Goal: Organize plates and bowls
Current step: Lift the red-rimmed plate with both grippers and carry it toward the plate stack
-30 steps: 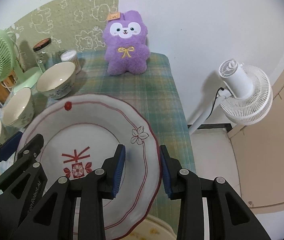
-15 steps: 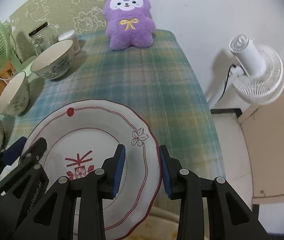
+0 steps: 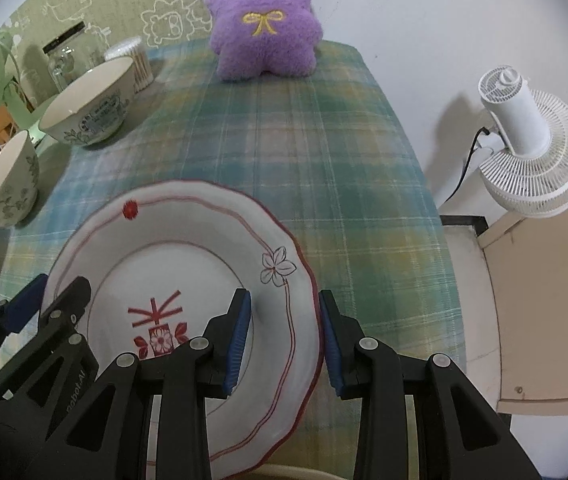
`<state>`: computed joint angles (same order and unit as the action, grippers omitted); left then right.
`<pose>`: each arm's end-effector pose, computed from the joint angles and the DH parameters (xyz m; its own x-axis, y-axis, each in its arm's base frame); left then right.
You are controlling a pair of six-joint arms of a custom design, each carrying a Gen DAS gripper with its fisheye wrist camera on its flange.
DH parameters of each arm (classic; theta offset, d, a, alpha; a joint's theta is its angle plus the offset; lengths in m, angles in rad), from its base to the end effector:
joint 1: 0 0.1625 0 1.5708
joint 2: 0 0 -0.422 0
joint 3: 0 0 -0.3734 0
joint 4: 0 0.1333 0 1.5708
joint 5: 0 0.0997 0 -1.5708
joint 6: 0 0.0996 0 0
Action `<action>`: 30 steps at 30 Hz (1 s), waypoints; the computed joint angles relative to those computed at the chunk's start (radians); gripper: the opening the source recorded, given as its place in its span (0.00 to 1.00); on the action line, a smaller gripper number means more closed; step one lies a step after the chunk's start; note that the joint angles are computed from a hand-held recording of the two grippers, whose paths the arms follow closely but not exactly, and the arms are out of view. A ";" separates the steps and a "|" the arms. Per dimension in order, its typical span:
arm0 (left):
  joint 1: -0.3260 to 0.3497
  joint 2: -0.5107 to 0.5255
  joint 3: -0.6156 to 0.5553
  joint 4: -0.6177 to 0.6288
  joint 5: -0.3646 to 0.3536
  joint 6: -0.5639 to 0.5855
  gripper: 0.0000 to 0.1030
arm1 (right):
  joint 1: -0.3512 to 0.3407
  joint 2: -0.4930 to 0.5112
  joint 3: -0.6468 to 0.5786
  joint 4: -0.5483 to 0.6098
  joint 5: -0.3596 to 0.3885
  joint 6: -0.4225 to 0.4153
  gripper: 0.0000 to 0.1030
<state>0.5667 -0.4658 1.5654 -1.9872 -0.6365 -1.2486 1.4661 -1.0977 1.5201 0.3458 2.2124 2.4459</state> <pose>-0.3803 -0.4949 -0.0895 -0.5861 -0.1498 -0.7963 0.3108 0.8660 -0.3917 0.0188 -0.5258 0.2579 -0.6236 -0.0501 0.7801 -0.4261 0.8584 -0.2855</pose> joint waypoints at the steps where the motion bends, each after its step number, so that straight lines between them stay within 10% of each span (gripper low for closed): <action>1: 0.002 0.000 0.000 -0.004 -0.001 0.000 0.31 | 0.001 0.000 0.000 -0.005 0.000 -0.004 0.36; 30: -0.032 -0.044 0.034 -0.030 -0.010 0.022 0.38 | 0.033 -0.046 0.036 0.007 -0.004 0.001 0.41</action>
